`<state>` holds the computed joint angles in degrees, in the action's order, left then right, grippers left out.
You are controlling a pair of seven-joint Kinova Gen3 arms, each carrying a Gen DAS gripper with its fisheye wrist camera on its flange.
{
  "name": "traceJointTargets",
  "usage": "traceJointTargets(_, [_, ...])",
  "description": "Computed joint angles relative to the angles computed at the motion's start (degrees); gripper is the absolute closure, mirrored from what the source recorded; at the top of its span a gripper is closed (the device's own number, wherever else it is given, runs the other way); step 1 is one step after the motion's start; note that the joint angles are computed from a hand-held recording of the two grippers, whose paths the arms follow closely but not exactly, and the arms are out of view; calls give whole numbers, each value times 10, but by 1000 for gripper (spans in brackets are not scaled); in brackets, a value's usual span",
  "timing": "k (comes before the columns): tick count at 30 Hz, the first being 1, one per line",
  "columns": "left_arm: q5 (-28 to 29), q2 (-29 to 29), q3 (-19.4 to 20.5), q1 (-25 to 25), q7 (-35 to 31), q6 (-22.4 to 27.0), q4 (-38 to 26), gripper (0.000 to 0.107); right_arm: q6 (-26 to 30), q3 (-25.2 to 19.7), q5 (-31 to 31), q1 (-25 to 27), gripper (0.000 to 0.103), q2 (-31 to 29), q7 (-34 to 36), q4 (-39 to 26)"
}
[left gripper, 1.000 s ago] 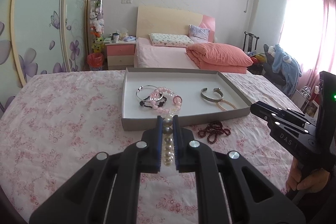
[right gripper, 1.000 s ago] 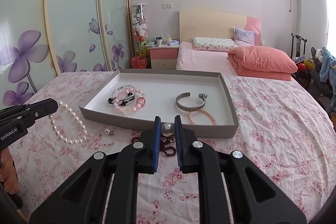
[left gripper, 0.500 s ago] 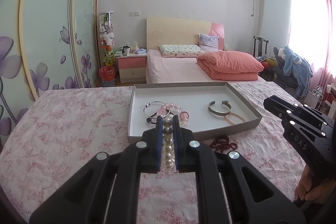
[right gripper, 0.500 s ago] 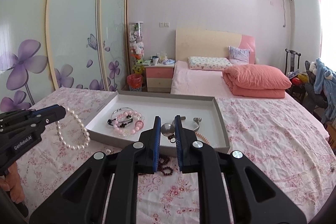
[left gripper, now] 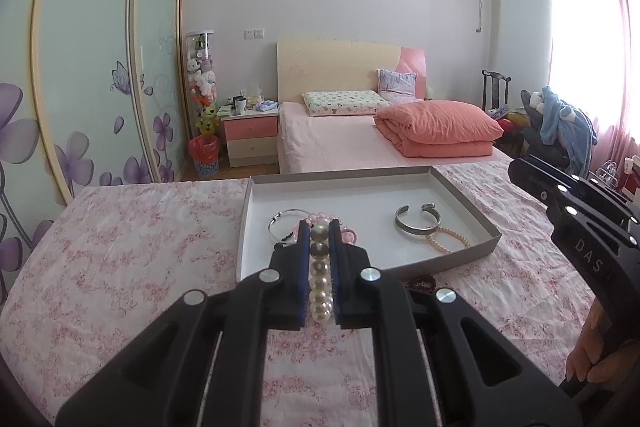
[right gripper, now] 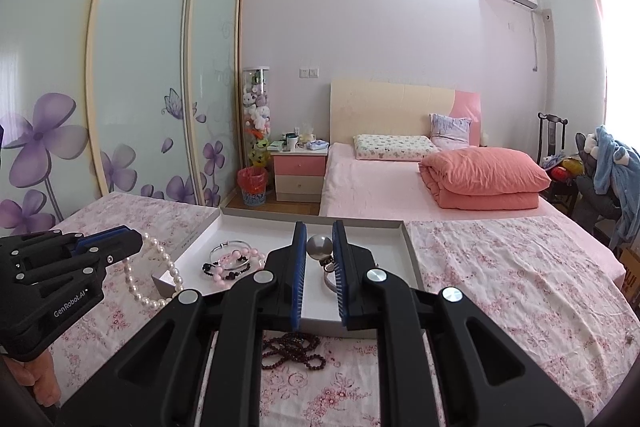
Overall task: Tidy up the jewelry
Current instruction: 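Lift the pearl bracelet and pearl earring and carry both over the white tray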
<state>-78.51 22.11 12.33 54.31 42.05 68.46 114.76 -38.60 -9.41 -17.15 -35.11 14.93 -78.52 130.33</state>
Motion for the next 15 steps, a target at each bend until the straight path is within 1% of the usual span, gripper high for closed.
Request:
traceJointTargets(11, [-25,-1,-13,-35,-13,-25,-6,97,6,5,-2,-4,89,20,13,-39])
traceJointTargets(15, [-43,1,-20,-55,-18,-47,-11,97,20,9,4,0,89,39,7,-68])
